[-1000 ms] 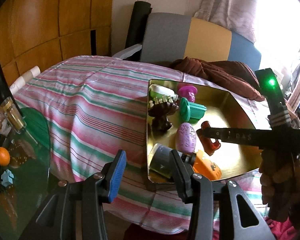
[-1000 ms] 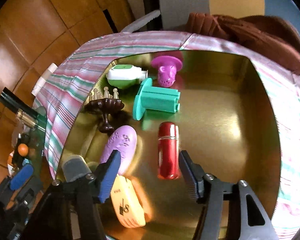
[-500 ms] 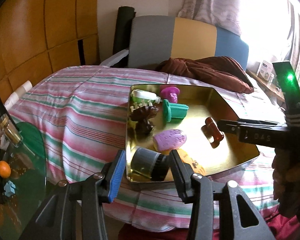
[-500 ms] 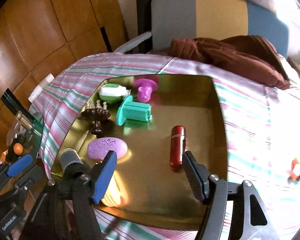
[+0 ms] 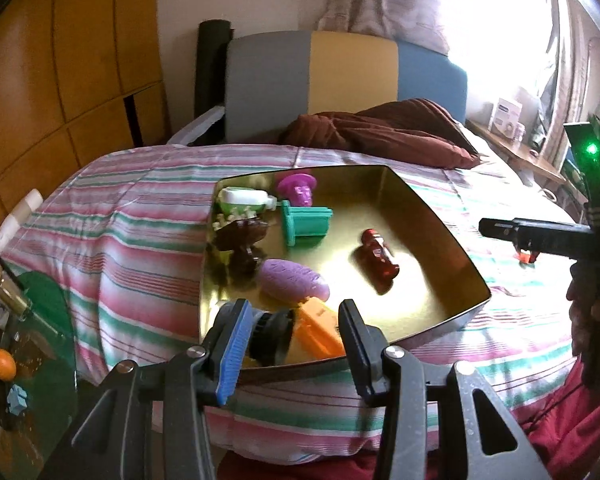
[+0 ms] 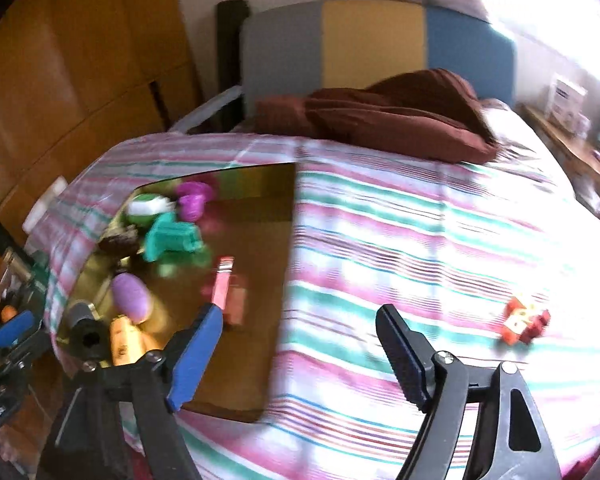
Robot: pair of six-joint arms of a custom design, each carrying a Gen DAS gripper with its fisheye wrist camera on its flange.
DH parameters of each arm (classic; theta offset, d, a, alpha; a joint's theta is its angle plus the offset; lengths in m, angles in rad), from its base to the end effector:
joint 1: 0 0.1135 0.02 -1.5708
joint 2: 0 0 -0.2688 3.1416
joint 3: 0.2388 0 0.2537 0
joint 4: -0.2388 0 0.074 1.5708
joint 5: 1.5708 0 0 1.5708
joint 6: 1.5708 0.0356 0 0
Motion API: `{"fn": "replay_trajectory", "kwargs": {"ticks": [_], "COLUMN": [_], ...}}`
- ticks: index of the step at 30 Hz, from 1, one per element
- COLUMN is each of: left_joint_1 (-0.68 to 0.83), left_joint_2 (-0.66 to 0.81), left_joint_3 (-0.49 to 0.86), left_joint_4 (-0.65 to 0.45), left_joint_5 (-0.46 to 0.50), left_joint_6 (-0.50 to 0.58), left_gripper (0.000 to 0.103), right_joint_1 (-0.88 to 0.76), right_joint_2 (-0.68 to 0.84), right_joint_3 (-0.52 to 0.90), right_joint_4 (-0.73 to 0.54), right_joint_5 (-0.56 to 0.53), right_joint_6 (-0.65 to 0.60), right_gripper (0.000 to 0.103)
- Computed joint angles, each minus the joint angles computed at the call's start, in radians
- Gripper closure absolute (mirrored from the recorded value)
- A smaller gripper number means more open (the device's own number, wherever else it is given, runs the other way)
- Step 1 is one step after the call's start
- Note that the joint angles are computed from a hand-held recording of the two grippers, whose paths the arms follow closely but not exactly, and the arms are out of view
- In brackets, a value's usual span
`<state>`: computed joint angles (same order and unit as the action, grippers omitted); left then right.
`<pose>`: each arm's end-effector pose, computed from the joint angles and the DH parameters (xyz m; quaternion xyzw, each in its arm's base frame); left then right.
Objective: Organize rigid objects
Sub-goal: 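Withdraw the right tool from the tray toward the orange blocks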
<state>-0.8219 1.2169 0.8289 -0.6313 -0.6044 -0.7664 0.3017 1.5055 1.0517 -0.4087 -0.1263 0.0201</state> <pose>0.1727 -0.1560 0.2400 -0.0555 0.9205 0.0153 0.3864 0.3056 0.0998 0.2446 -0.1530 0.9237 0.1139 0.3321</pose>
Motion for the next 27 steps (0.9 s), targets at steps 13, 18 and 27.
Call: {"fn": "replay_trajectory", "kwargs": {"ticks": [13, 18, 27], "left_joint_1": [-0.064, -0.09, -0.102], "left_joint_2": [0.17, 0.281, 0.597], "left_joint_3": [0.16, 0.272, 0.589], "left_joint_4": [0.067, 0.094, 0.114], "left_joint_5": [0.02, 0.051, 0.208], "left_joint_6": [0.121, 0.184, 0.295], "left_gripper": [0.058, 0.058, 0.058], "right_joint_1": [-0.436, -0.608, -0.734], "right_joint_2": [0.09, 0.174, 0.251], "right_joint_3": [0.069, 0.083, 0.161], "right_joint_4": [0.048, 0.142, 0.069], "right_joint_5": [-0.054, -0.041, -0.157], "right_joint_6": [0.019, 0.145, 0.339], "right_gripper": [0.018, 0.018, 0.017]}}
